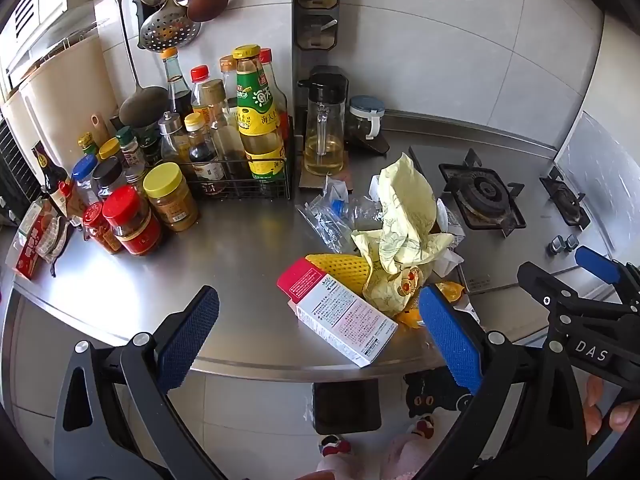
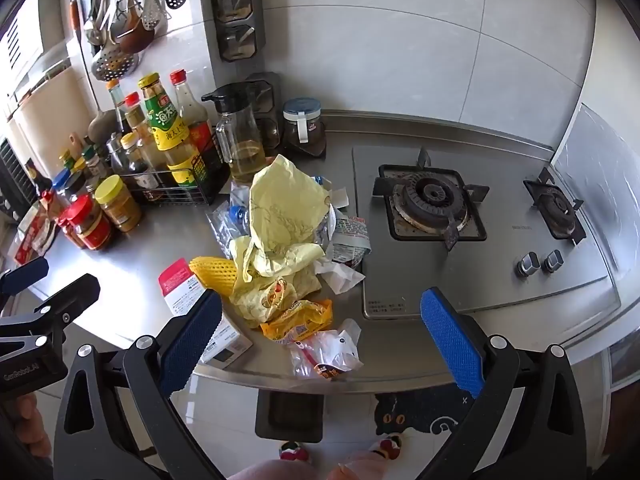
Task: Collect trash
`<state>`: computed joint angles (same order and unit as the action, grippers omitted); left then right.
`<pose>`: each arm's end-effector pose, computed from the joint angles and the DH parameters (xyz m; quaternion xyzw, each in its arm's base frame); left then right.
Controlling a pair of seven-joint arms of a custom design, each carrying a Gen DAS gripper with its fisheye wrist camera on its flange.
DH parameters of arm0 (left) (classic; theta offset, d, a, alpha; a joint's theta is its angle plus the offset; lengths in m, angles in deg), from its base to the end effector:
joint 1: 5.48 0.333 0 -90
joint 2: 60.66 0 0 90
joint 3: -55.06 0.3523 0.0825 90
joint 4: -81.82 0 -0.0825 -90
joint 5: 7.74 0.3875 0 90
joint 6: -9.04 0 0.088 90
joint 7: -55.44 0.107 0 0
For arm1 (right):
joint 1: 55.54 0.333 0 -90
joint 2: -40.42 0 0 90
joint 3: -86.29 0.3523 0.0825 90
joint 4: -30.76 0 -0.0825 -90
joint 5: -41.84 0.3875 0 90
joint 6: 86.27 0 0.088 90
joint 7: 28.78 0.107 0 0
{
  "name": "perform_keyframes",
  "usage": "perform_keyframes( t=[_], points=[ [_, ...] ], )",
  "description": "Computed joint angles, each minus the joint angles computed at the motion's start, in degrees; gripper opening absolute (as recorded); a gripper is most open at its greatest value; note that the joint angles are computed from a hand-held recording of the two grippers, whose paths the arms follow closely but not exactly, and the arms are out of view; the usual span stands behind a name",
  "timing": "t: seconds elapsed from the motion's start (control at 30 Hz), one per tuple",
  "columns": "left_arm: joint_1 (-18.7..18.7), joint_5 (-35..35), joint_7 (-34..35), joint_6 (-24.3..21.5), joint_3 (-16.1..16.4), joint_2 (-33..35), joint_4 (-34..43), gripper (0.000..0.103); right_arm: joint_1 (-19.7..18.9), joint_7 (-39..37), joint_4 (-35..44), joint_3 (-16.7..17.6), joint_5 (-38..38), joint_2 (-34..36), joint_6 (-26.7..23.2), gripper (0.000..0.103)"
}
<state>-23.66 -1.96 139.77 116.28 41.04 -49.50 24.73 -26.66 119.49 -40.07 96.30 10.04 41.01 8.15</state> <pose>0.5356 -0.2959 0.8580 -0.5055 0.7943 -0.2888 0.1736 0.4579 0.3005 0.8362 -0.5171 0.7889 -0.2585 0.2083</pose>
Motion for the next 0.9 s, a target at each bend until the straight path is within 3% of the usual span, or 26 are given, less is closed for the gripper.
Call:
perform_keyframes(
  t=[0.57,0.9],
  points=[
    [0.1,0.0,-0.8,2.1,-0.2,-1.8,-3.6,0.095,-0.2,0.4,-0.4,-0.2,0.2,-0.6,-0.4,0.1],
    [0.4,-0.5,0.0,0.6,0.0,-0.8,-1.2,0.095,0.4,0.5,1.0,-0.1,-0.5,0.4,-1.6,0.1]
  ],
)
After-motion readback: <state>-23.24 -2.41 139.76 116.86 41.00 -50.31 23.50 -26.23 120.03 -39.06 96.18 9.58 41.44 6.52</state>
